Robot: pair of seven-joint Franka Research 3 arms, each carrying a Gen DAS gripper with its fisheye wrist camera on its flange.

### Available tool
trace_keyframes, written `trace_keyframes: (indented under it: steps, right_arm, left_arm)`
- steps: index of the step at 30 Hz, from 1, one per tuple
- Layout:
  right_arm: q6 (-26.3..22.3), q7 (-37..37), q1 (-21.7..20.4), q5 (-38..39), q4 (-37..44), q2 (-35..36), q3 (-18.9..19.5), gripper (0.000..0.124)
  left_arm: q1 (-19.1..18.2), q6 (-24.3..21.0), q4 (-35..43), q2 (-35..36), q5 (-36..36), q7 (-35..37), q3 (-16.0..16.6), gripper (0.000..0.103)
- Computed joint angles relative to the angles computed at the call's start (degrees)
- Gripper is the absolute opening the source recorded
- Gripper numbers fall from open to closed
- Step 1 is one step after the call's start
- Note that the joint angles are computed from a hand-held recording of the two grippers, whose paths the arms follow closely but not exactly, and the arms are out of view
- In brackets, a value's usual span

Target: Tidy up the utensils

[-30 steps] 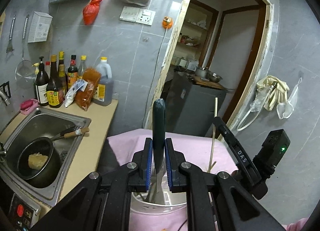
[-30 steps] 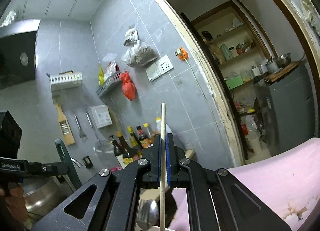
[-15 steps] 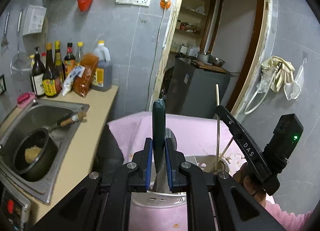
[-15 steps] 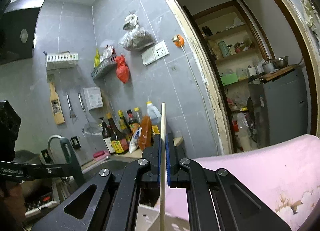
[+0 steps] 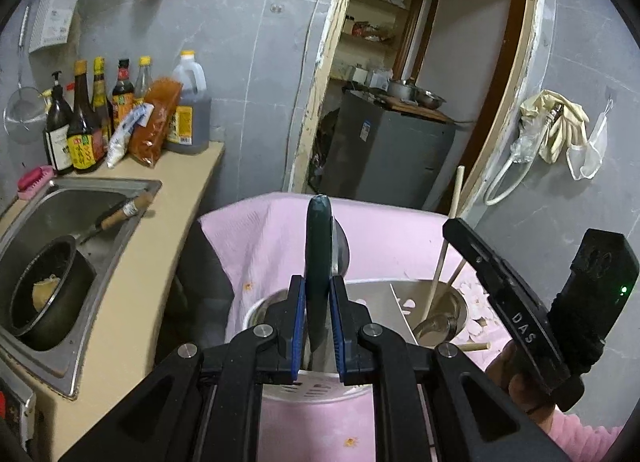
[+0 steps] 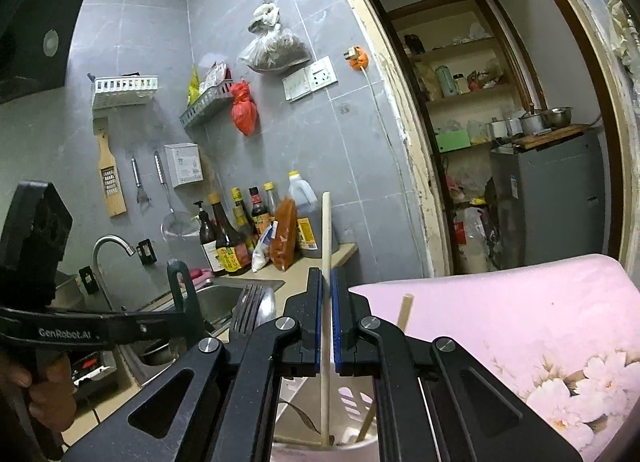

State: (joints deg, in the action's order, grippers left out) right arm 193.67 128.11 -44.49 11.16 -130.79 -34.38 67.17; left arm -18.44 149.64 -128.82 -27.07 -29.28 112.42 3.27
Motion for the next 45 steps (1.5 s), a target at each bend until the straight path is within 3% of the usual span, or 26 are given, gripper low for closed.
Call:
trace_keyframes:
  steps: [4, 6, 8, 11, 13, 16, 20, 22, 27, 29, 31, 33, 36, 40, 45]
  right_arm:
    - [-3.4, -0.2, 2.5, -0.6, -0.1, -0.7, -2.5, 0.005]
    - [-5.3, 0.2, 3.4, -1.4, 0.2, -1.0, -3.5, 0.010]
    - [-7.9, 1.3, 4.6, -2.2, 0.3, -1.7, -4.8, 0.023]
    - [-11.4, 3.8, 6.8, -3.2, 0.6, -2.7, -7.1, 0.024]
    - [-13.8, 5.5, 7.6, -4.1, 0.6, -5.0, -8.4, 0.025]
    - [-17.1, 8.2, 9.3, -5.3, 0.3, -7.7, -10.5, 0.037]
    - [-23.0, 10.6, 12.5, -7.4, -0.2, -11.2, -14.0, 0.043]
    - [-25.8, 11.6, 14.3, -8.6, -0.6, -12.9, -15.8, 0.047]
    - [-32.6, 12.8, 19.7, -12.0, -1.7, -17.2, -20.7, 0.061]
    - [-35.2, 13.0, 22.7, -13.2, -2.6, -19.0, -23.0, 0.072]
    - [-38.3, 13.4, 24.9, -14.6, -2.9, -20.7, -24.5, 0.078]
    - [-41.4, 13.7, 27.9, -15.7, -3.8, -22.8, -26.4, 0.083]
    - [-46.5, 14.4, 32.8, -17.1, -5.2, -26.0, -28.8, 0.088]
    - [-53.0, 16.1, 39.0, -18.6, -6.9, -30.3, -30.7, 0.094]
    - [-59.7, 18.7, 43.6, -19.5, -7.7, -34.7, -31.1, 0.101]
  left_arm:
    - [-0.3, -1.2, 0.5, 0.3, -1.1, 0.5, 0.5, 0.012]
    - [-0.4, -2.1, 1.0, 0.6, -2.0, 1.2, 0.9, 0.012]
    - [0.0, -3.3, 2.0, 1.2, -2.3, 1.4, 0.9, 0.012]
    - [0.6, -5.2, 3.1, 1.6, -3.2, 1.6, 0.7, 0.015]
    - [1.0, -5.1, 3.0, 1.1, -3.6, 2.2, 0.3, 0.021]
    - [1.0, -4.4, 2.2, -0.3, -4.1, 2.6, -0.1, 0.031]
    - [0.4, -2.9, 1.1, -2.4, -4.1, 2.2, -0.4, 0.036]
    - [-0.3, -1.5, 0.3, -3.7, -4.1, 1.8, -0.3, 0.047]
    - [-2.0, 2.4, -2.9, -8.3, -2.4, -0.2, -0.8, 0.067]
    - [-2.6, 4.1, -4.5, -10.4, -0.5, -1.7, -1.2, 0.075]
    - [-2.6, 5.0, -6.2, -12.8, 1.7, -3.9, -1.9, 0.089]
    - [-1.9, 5.6, -8.4, -15.8, 4.0, -7.0, -3.2, 0.096]
    - [-1.0, 5.5, -11.5, -20.4, 7.1, -11.1, -4.7, 0.102]
    - [0.1, 4.1, -16.3, -28.2, 10.6, -16.6, -6.4, 0.103]
    - [0.4, -0.1, -20.4, -36.6, 15.0, -21.8, -7.4, 0.103]
